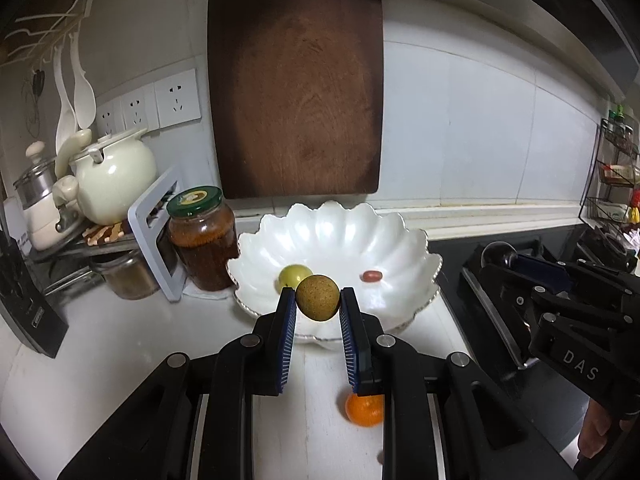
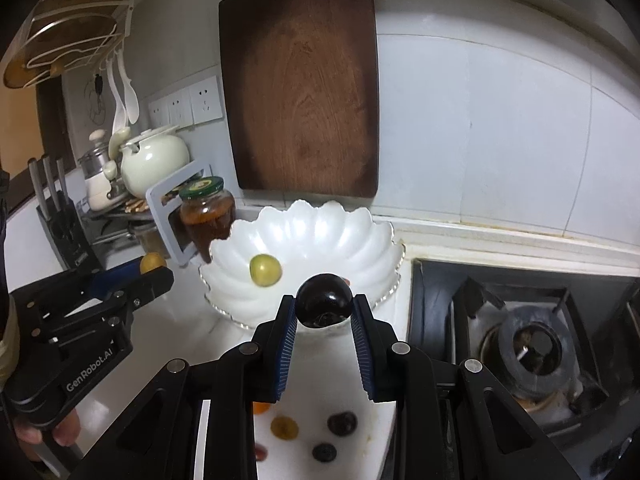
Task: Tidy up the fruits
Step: 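Carry the yellow fruit and dark plum in both tools over the white bowl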
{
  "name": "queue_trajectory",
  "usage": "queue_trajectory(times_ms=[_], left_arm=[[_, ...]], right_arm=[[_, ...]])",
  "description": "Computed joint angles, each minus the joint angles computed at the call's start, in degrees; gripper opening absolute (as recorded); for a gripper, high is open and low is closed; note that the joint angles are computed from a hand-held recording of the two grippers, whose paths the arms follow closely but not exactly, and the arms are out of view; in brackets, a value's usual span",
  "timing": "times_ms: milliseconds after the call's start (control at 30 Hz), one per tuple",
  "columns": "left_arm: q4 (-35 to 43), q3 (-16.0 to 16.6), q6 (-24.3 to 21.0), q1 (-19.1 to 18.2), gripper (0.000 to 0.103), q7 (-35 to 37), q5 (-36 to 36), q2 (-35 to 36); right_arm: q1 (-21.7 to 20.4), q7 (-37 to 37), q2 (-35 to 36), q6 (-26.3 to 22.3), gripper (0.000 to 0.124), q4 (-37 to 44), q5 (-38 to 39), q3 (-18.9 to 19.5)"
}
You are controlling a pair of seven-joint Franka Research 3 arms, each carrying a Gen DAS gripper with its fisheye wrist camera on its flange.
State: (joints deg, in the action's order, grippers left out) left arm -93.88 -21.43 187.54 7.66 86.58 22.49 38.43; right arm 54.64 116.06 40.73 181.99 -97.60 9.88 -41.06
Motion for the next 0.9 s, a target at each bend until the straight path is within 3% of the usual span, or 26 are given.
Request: queue_trajectory(times_ms=[200,400,667,900], left_arm=[[6.2,2.4,-3.0,-3.1,0.023,0.0,-1.5,3.3],[15.4,3.4,-9.6,-5.5,0.023,1.7,-5.0,8.6],[29.1,6.0,-19.6,-9.6,0.023,5.7,-9.9,16.6],[41.8,7.2,-28.9,-12.3,0.023,9.5,-14.1,23.5]], right_arm=[[-5.1,0.2,2.3,-3.2,0.029,6.1,-2.4,3.4],[-8.9,3.1,6.5,-7.7,0.029,13.4,-6.7,4.7],[-20.3,1.4,11.2,-14.5,0.029,25.5,-10.3,16.3],[-26.8,0.2,16.0,-21.2,0.029,35.7,-13.7,23.7]])
